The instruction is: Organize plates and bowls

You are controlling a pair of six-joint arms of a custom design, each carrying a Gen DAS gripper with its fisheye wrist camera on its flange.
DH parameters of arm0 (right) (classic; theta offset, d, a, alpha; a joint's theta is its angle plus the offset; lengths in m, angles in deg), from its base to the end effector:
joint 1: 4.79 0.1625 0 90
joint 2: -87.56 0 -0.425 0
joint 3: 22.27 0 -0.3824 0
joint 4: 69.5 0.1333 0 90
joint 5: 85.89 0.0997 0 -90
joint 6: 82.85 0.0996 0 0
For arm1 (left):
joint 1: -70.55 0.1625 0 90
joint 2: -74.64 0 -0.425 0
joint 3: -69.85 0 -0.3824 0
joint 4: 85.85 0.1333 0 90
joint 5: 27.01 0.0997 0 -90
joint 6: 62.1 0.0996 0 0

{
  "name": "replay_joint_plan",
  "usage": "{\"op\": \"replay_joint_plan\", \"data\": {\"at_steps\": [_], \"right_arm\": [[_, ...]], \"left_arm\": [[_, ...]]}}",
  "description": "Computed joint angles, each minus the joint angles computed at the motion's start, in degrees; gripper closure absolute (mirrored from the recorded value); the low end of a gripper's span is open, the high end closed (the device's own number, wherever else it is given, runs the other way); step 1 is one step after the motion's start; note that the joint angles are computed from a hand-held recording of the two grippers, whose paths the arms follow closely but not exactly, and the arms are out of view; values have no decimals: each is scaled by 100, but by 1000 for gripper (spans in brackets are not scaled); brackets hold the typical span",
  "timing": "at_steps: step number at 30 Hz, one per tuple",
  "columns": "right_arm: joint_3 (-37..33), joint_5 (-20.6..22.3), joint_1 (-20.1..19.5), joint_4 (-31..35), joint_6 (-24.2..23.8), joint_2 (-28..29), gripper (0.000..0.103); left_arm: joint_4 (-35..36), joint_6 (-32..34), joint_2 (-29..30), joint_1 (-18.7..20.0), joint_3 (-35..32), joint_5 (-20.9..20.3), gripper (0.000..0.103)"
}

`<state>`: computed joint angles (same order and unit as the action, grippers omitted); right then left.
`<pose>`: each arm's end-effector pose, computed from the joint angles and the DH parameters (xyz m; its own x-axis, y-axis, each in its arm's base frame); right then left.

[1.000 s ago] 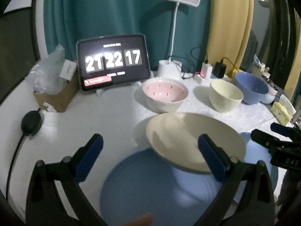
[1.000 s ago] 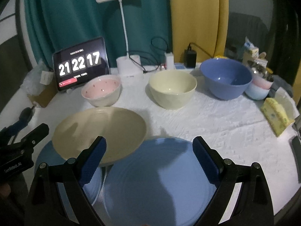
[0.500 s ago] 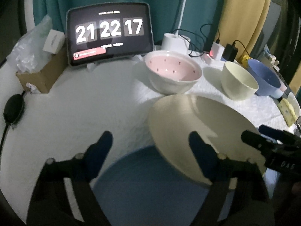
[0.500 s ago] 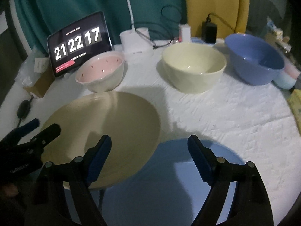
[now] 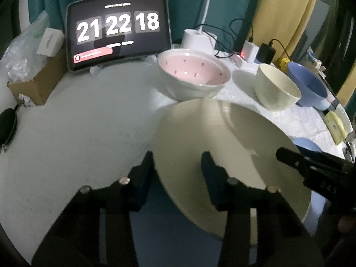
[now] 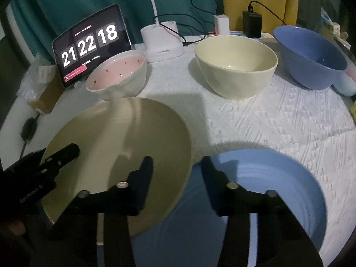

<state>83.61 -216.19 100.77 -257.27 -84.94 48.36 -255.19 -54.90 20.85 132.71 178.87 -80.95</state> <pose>0.2287 -0.5647 0.0664 -0.8154 0.0870 0.5723 -0.2596 0.8287 -0.4958 -0.1072 -0.6140 0.1585 -0.7672 0.2648 -0.5842 0.5266 0.7801 -0.3379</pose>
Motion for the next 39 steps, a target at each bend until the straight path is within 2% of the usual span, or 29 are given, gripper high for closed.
{"op": "replay_joint_plan", "data": {"at_steps": [3,9,39], "right_arm": [[26,-29,33,-53,-48,3,72],[75,-160,103,-163,-37,20,79],[818,-557,605,-1217,-105,-267,79]], "left_arm": [[-40,0,4,-42,36,43,60],[-32,-55,-95,-60,132,39,62],[-702,7,-743,-648,1085,115,62]]}}
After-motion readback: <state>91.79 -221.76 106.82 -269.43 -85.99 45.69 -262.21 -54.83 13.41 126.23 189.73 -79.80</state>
